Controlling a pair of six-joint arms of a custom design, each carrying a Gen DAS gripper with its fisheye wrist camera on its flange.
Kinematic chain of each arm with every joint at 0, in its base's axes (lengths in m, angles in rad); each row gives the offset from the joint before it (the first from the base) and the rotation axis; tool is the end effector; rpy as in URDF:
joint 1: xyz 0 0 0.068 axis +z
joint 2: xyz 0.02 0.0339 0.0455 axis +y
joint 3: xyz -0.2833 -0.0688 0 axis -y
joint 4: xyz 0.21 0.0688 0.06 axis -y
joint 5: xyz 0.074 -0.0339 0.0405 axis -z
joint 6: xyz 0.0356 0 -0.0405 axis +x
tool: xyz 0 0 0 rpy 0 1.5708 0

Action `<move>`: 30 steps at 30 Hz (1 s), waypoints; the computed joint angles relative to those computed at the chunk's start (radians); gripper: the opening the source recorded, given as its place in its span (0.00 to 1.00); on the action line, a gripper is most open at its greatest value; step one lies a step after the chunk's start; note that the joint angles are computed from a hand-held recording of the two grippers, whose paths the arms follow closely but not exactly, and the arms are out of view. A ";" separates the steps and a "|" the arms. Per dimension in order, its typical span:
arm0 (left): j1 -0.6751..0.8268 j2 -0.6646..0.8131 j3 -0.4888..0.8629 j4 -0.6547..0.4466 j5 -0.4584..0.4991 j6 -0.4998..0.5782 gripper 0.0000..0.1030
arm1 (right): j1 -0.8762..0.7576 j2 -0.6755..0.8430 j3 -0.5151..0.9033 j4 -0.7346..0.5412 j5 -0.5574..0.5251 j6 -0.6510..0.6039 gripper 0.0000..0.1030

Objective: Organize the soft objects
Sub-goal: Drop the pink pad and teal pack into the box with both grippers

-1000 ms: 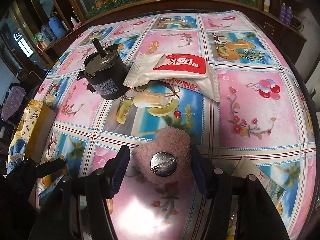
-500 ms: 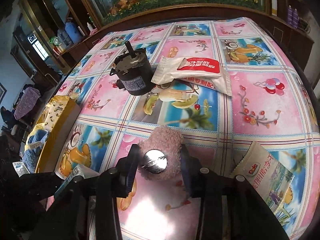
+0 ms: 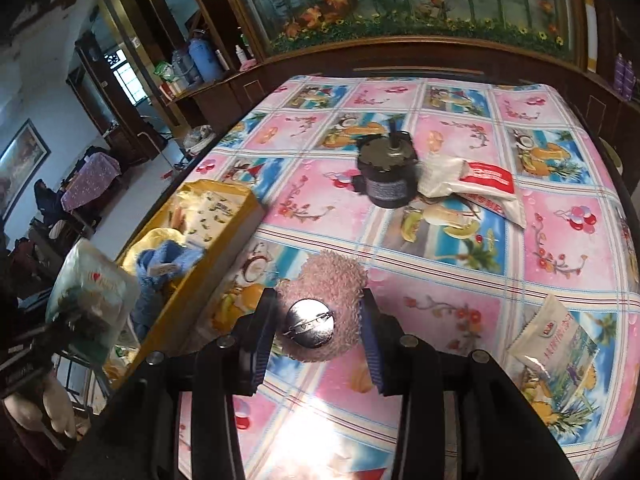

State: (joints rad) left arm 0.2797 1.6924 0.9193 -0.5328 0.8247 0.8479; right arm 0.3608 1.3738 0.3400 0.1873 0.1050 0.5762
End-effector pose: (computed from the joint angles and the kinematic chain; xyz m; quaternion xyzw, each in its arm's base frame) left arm 0.2689 0.0500 0.1963 0.3054 0.8569 -0.2711 0.3146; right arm 0.1847 0.0657 0.1596 0.1189 0.9264 0.1160 0.3378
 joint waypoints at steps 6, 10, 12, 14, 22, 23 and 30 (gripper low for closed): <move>-0.003 0.261 0.274 0.032 -0.118 -0.161 0.14 | 0.145 0.122 0.123 0.039 -0.004 0.053 0.38; -0.036 0.396 0.397 0.061 -0.172 -0.248 0.14 | 0.232 0.231 0.229 0.042 0.001 0.065 0.38; -0.056 0.432 0.427 0.086 -0.189 -0.271 0.14 | 0.256 0.291 0.285 0.037 -0.009 0.059 0.38; -0.073 0.475 0.476 0.088 -0.201 -0.299 0.15 | 0.270 0.355 0.345 0.025 -0.015 0.049 0.38; -0.047 0.524 0.569 0.024 -0.142 -0.343 0.35 | 0.308 0.530 0.511 -0.032 -0.023 0.008 0.42; -0.036 0.516 0.563 0.028 -0.132 -0.351 0.35 | 0.317 0.546 0.528 -0.040 -0.003 -0.004 0.44; 0.039 0.421 0.508 0.017 -0.007 -0.349 0.35 | 0.330 0.572 0.576 -0.055 0.002 -0.020 0.47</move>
State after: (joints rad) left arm 0.3189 2.1138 1.4274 -0.5159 0.8176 0.4992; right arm 0.6912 1.9463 0.9161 0.1325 0.1073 0.5564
